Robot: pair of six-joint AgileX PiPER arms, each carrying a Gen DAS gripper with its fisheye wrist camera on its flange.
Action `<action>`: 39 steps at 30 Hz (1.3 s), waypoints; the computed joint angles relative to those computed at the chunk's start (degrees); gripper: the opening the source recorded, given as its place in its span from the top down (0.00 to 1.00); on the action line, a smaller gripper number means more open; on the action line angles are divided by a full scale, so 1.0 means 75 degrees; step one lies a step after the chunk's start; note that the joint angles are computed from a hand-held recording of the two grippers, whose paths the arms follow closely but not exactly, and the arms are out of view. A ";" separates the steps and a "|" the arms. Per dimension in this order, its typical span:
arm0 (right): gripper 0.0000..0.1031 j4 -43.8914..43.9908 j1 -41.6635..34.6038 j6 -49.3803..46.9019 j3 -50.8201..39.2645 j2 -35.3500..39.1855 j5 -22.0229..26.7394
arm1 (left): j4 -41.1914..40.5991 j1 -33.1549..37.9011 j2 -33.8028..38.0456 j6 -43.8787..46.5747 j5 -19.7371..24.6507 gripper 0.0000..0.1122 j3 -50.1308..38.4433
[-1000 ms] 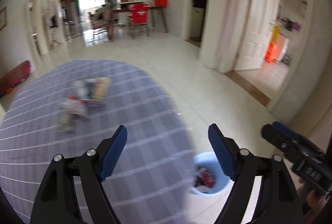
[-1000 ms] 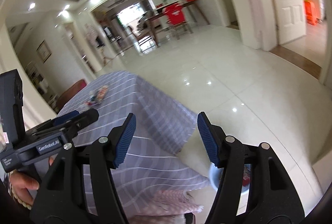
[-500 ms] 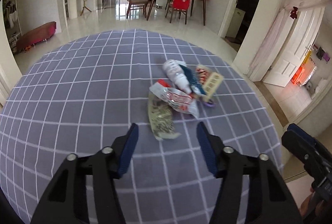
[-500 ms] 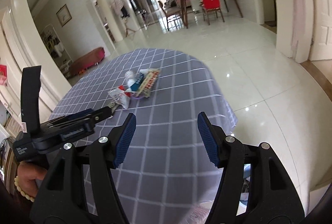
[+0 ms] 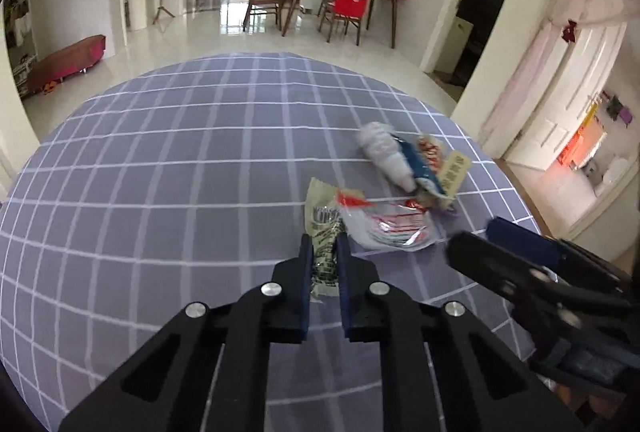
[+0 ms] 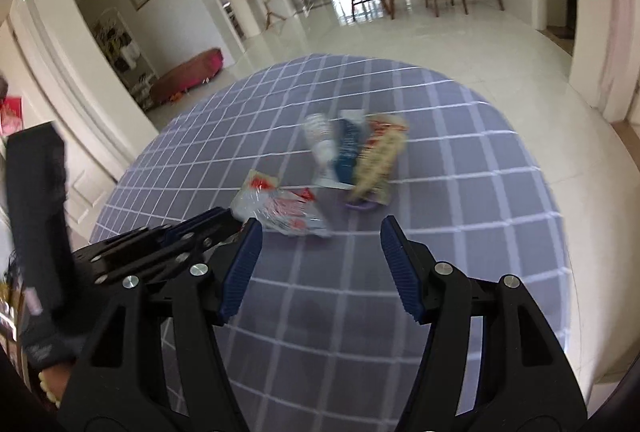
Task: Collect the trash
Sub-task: 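Grasp the green-white wrapper with the left tool while the right tool grasps the red-white wrapper, then carry both wrappers to the blue bucket and release them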
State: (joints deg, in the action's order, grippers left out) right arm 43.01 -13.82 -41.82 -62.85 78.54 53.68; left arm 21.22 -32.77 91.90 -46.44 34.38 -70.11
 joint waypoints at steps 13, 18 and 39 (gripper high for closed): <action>0.53 -0.3500 0.2677 0.3145 -0.0474 0.0606 -0.1649 | -0.0191 0.0843 -0.1520 0.0063 -0.0452 0.90 0.1733; 0.72 -0.3808 0.2665 0.3058 -0.0638 0.0698 -0.1629 | 0.0106 0.0586 -0.1834 -0.0407 -0.0426 0.90 0.1981; 0.77 -0.0310 0.0335 -0.0220 0.0584 -0.1304 -0.0026 | 0.2115 -0.1650 -0.2831 -0.2705 0.1396 0.91 0.1531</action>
